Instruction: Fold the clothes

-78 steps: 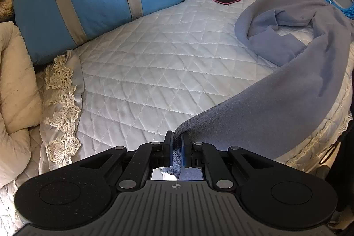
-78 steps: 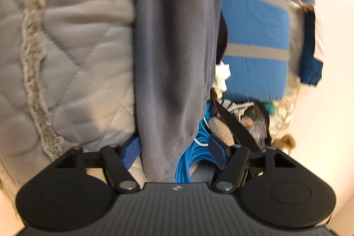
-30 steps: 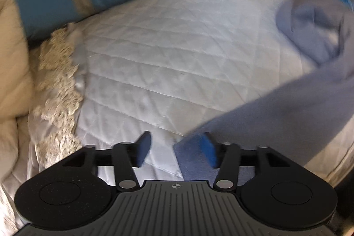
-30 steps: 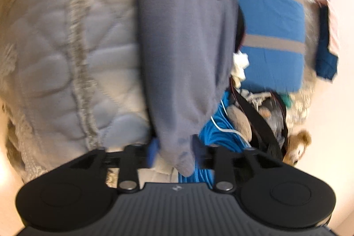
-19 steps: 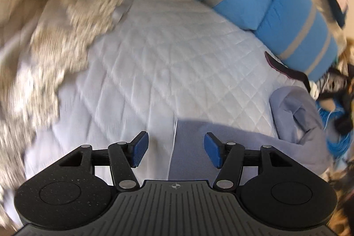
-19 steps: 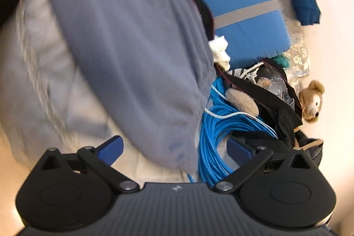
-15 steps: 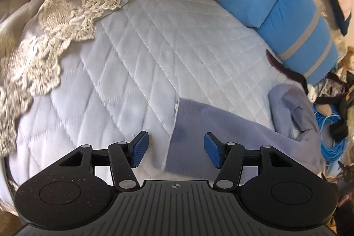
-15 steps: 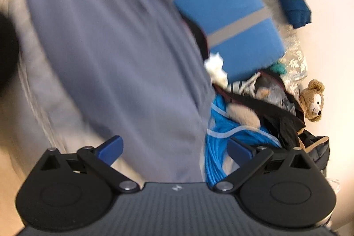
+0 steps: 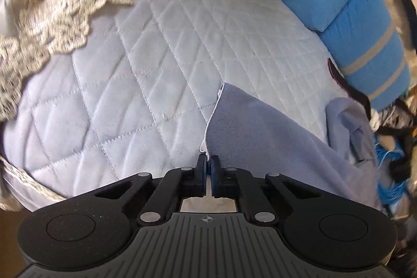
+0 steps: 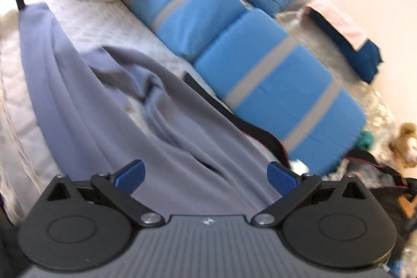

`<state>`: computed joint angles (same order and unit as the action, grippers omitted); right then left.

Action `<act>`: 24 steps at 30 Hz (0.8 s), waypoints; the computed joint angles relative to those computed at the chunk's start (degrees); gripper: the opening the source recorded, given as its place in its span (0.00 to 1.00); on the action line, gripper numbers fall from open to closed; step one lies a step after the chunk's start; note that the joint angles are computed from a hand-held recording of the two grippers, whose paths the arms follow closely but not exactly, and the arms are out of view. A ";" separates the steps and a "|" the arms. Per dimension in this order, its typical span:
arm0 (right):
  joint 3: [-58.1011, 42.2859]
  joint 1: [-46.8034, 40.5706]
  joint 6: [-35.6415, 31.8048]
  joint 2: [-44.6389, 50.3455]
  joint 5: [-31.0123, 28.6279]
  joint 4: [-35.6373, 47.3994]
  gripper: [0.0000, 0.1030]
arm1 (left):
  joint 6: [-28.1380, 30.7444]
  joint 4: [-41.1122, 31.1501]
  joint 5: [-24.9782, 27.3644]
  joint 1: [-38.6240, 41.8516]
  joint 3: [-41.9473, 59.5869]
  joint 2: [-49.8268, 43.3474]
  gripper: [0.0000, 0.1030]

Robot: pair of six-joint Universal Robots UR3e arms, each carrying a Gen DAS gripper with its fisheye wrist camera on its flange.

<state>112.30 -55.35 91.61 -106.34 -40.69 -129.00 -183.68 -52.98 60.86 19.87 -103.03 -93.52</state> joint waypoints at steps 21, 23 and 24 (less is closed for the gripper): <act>-8.09 17.17 17.10 13.13 -4.99 -3.35 1.00 | -3.83 19.98 4.77 -3.70 -7.31 9.86 0.76; -9.75 19.25 21.00 14.92 -4.96 -3.36 1.00 | -5.48 21.84 5.21 -8.05 -4.00 6.85 0.76; -9.92 20.11 22.83 15.45 -4.80 -3.83 1.00 | -6.50 22.42 5.28 -10.32 -1.82 4.83 0.76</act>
